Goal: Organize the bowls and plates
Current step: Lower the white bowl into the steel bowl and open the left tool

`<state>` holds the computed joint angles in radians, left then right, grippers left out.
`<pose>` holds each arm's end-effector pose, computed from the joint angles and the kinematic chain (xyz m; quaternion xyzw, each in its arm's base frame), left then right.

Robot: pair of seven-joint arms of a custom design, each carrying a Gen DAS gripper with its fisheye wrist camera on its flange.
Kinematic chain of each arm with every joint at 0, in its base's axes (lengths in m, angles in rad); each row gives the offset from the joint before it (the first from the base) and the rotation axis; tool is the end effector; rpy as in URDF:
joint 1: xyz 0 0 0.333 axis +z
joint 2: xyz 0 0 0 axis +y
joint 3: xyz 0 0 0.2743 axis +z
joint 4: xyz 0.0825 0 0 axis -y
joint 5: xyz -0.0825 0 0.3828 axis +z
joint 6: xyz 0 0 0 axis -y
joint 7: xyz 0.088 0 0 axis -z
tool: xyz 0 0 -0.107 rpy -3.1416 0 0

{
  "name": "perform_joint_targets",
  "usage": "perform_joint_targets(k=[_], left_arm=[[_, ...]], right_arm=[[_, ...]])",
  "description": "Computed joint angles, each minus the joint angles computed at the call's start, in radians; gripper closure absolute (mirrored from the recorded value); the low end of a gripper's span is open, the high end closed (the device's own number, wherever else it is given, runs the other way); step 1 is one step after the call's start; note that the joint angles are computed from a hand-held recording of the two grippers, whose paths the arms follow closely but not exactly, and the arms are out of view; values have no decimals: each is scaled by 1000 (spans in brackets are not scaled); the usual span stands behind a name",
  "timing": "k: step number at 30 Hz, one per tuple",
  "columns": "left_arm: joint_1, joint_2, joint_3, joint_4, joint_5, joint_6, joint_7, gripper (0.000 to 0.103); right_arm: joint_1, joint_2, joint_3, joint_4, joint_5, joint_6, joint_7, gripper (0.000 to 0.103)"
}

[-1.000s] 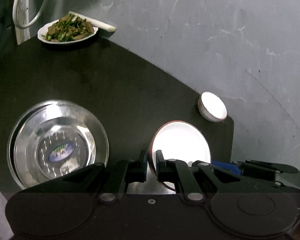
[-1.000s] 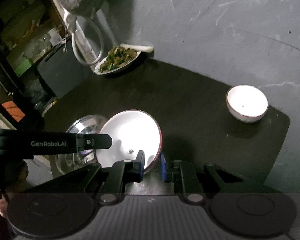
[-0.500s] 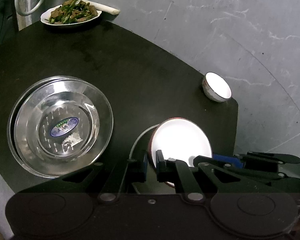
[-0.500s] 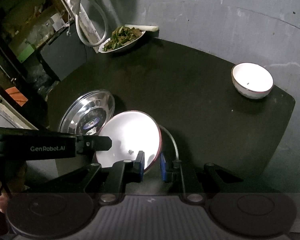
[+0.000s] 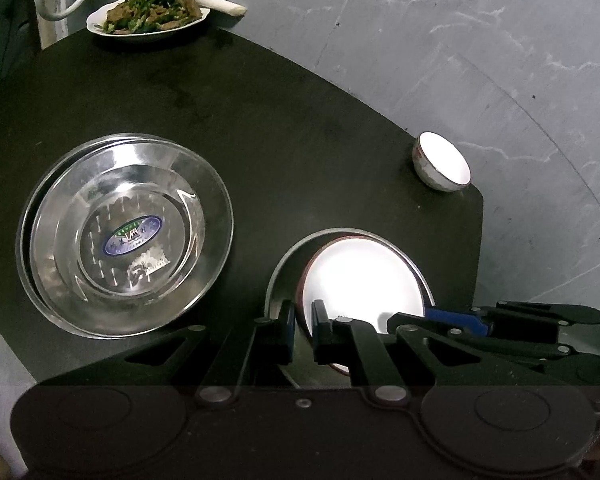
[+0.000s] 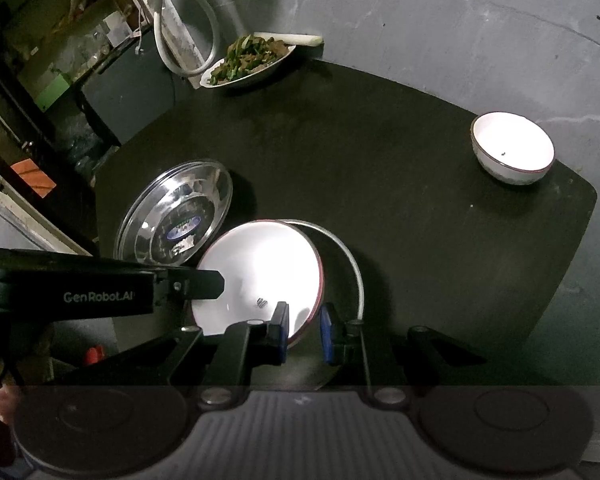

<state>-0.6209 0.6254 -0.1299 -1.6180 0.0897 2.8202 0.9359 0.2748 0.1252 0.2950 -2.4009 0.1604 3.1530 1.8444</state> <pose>0.5262 -0.4774 0.2946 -0.6263 0.7247 -0.2868 0.0195 0.4604 0.2782 0.2966 -0.7114 0.6301 -0.0715 0.3029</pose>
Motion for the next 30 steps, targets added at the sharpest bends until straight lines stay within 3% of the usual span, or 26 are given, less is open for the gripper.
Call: perform_joint_targets(k=[30], left_arm=[[12,38,-13,46,-21,-41,20,94]], right_arm=[[-3,28,5,33,68,-49,-61,85]])
